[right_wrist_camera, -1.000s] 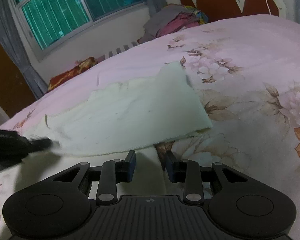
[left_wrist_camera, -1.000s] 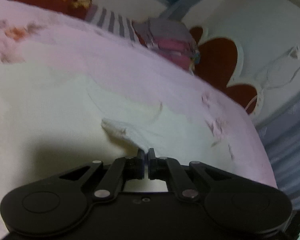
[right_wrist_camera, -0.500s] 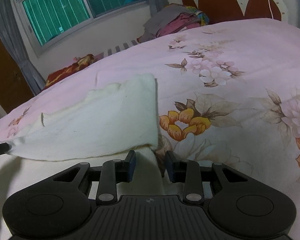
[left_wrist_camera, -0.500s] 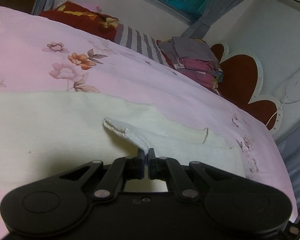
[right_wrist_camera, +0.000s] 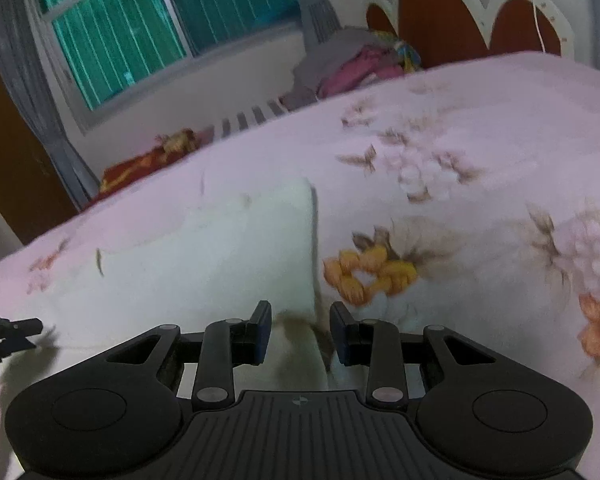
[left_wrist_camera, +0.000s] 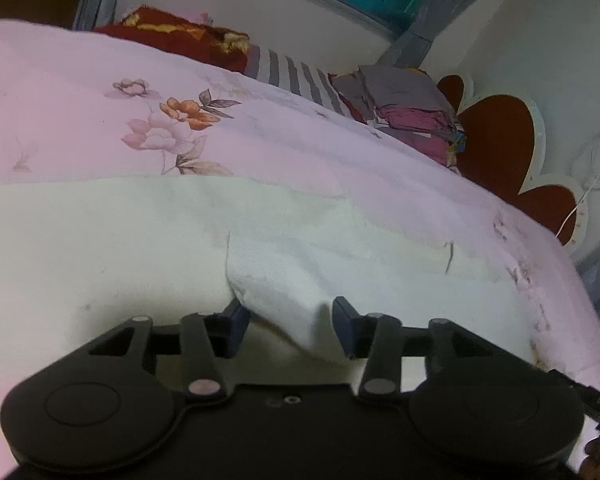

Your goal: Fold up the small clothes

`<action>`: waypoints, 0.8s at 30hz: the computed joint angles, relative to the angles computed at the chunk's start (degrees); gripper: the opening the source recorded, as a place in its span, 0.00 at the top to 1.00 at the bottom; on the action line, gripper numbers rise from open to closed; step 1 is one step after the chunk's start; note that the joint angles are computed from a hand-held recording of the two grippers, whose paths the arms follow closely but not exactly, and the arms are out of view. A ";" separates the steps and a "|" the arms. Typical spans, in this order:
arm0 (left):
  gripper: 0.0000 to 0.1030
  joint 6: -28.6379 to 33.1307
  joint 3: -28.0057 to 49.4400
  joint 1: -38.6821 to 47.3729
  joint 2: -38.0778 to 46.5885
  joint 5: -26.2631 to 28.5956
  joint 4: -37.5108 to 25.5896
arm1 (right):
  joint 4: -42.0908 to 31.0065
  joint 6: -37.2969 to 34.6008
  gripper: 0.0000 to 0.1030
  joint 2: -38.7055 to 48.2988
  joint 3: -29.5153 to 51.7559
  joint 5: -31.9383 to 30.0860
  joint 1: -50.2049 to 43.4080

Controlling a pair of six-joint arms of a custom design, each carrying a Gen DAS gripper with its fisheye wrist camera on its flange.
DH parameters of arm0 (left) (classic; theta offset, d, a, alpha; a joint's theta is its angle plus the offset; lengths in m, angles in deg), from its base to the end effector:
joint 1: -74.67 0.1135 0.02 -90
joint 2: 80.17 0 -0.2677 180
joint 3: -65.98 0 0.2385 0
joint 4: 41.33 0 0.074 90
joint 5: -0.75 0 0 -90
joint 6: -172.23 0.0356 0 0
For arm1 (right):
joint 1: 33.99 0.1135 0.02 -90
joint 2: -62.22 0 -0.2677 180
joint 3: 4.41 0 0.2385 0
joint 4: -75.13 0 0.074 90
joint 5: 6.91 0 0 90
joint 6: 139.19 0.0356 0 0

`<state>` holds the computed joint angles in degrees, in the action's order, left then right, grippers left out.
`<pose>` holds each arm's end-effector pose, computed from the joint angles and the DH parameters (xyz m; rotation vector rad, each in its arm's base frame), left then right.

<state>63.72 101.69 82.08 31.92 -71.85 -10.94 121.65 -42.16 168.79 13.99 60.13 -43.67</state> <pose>0.2511 0.0219 0.0521 -0.3884 2.3407 -0.4532 0.1835 -0.0172 0.0607 0.1243 2.2620 0.4346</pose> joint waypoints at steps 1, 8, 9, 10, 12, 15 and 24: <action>0.62 -0.82 1.13 0.75 1.24 1.62 -0.06 | 0.34 0.24 0.68 -0.12 0.29 0.28 0.61; 0.96 -5.83 0.68 2.17 8.35 3.56 11.97 | -1.64 0.64 0.84 5.58 7.01 2.80 8.00; 0.96 -4.93 -1.02 1.97 8.79 2.89 15.36 | -2.66 0.38 0.87 6.38 7.73 4.32 8.60; 0.96 -4.12 -1.71 1.69 8.74 1.95 15.75 | -2.29 0.27 0.92 7.22 7.76 5.16 8.57; 0.95 -1.62 -1.31 1.39 9.33 1.29 13.68 | -1.48 0.27 0.92 7.80 7.27 3.65 7.01; 0.81 -2.18 -1.66 2.53 7.19 0.47 11.94 | -4.57 -1.66 0.92 6.88 8.57 2.67 6.51; 0.57 3.09 3.42 -16.01 0.24 -15.27 1.67 | -7.11 4.91 0.92 7.00 16.22 4.19 16.20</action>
